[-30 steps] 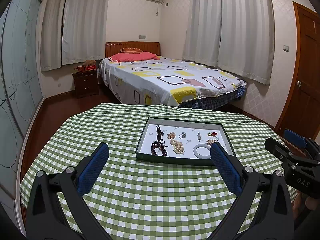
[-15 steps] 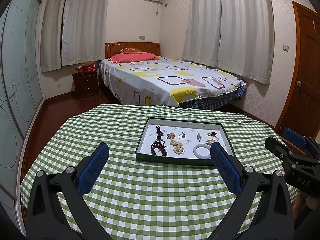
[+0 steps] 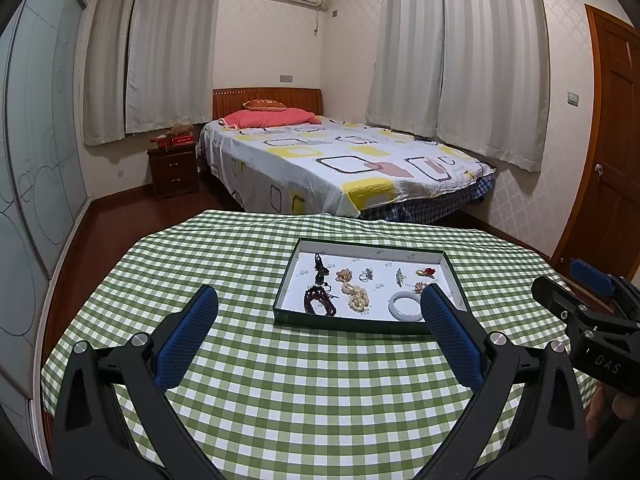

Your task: Organize jewelry

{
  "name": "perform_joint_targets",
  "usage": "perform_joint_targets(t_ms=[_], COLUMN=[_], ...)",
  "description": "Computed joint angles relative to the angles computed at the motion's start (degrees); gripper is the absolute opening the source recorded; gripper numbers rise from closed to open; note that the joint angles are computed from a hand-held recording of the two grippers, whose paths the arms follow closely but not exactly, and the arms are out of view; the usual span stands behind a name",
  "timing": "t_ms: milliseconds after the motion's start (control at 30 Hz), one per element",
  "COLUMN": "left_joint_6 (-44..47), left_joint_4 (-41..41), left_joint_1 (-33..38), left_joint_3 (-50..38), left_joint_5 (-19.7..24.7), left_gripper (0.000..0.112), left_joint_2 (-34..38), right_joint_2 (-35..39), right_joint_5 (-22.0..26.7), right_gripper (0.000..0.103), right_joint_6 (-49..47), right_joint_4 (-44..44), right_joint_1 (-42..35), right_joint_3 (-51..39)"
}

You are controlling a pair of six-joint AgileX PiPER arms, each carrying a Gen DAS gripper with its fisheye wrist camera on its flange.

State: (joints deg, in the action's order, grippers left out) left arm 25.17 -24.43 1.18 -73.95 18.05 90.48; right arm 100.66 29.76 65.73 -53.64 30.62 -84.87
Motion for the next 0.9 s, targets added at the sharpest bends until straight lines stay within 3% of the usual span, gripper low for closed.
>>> perform_joint_targets(t_ms=[667, 767, 833, 900], left_joint_6=[-19.62, -15.54, -19.31, -16.82], left_joint_4=[19.75, 15.95, 19.76, 17.63], left_joint_1=[-2.28, -1.96, -2.25, -1.98], left_joint_3=[1.61, 0.95, 1.08, 0.25], left_joint_5=[-4.53, -3.66, -4.35, -3.55], left_gripper=[0.099, 0.099, 0.099, 0.099], left_joint_2=[0.3, 1.08, 1.44, 2.42], right_joint_2=[0.53, 0.56, 0.55, 0.65], right_joint_5=[-0.34, -0.5, -0.72, -0.73], right_gripper=[0.082, 0.082, 0.082, 0.082], right_joint_6=[-1.07, -1.1, -1.09, -1.04], right_joint_4=[1.82, 1.96, 2.09, 2.11], right_joint_1=[-0.47, -0.7, -0.96, -1.15], right_joint_3=[0.01, 0.11, 0.23, 0.25])
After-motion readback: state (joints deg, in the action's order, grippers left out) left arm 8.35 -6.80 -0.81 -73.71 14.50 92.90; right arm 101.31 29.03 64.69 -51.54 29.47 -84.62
